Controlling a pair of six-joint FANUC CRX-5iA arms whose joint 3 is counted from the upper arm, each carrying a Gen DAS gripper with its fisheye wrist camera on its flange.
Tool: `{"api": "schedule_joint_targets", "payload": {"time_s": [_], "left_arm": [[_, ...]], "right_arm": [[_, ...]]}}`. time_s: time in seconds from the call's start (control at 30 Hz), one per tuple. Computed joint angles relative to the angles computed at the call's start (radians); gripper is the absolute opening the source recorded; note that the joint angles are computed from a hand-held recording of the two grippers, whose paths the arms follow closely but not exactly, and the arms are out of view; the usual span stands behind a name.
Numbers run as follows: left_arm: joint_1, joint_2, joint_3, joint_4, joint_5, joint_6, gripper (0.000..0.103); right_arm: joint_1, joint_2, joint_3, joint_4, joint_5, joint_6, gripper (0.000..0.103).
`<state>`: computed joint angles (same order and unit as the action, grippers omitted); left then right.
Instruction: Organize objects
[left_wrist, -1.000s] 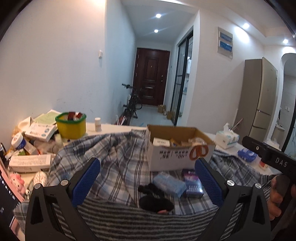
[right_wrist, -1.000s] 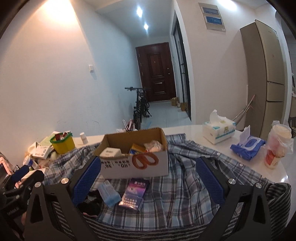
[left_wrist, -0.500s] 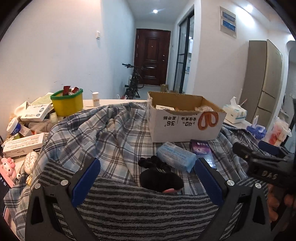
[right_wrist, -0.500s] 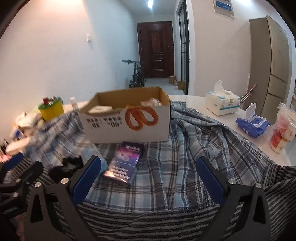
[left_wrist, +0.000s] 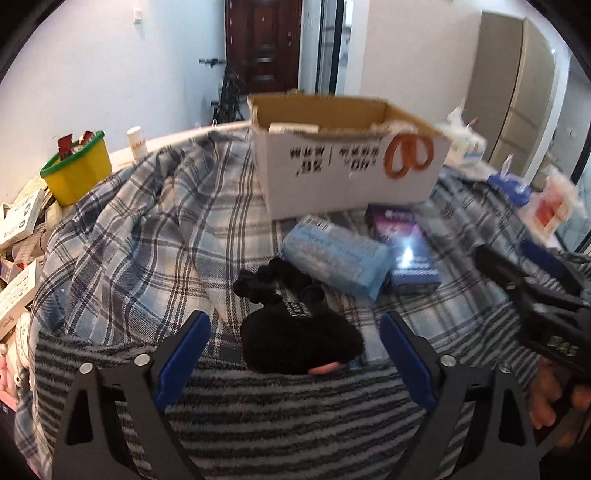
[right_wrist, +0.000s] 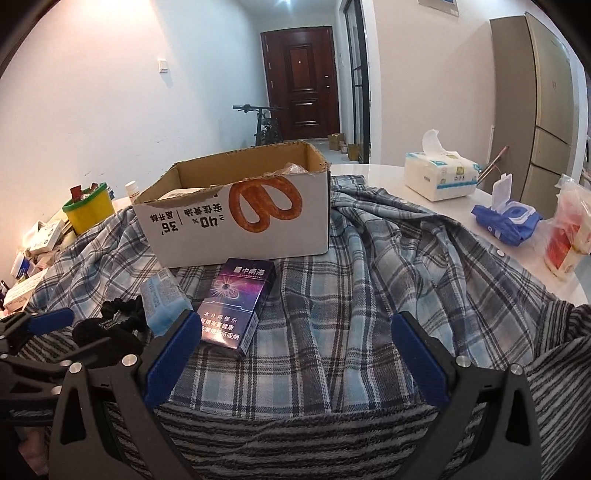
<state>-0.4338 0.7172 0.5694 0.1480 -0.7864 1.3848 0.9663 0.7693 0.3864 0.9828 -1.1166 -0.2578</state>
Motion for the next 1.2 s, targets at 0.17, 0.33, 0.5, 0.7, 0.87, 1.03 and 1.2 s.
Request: {"api": "schedule_joint_targets", "payload": {"time_s": [0.17, 0.33, 0.5, 0.7, 0.87, 1.03, 1.2], "left_arm": [[0.011, 0.066, 0.091, 0.030, -0.120, -0.003, 0.074], [0.023, 0.027, 0.009, 0.075, -0.035, -0.010, 0.058], [0.030, -0.043, -0.115, 0.149, 0.123, -0.065, 0.057], [0.020, -0.112, -0.249, 0.169, 0.362, -0.075, 0.057], [0.037, -0.081, -0.215, 0.188, 0.305, -0.045, 0.057], [0.032, -0.096, -0.246, 0.189, 0.342, -0.050, 0.057], [0.037, -0.108, -0.290, 0.259, 0.379, -0.093, 0.057]], "right_arm": [[-0.006, -0.017, -0.029, -0.002, 0.026, -0.034, 0.102], [-0.007, -0.022, -0.040, 0.000, 0.032, -0.054, 0.102], [-0.011, -0.023, -0.038, -0.018, 0.033, -0.050, 0.102], [-0.013, -0.008, 0.009, -0.065, 0.023, 0.012, 0.102], [-0.011, 0.023, 0.084, -0.109, 0.019, 0.076, 0.101], [-0.017, 0.105, 0.240, -0.196, -0.008, 0.206, 0.097], [-0.037, 0.145, 0.320, -0.323, 0.022, 0.260, 0.086]]}}
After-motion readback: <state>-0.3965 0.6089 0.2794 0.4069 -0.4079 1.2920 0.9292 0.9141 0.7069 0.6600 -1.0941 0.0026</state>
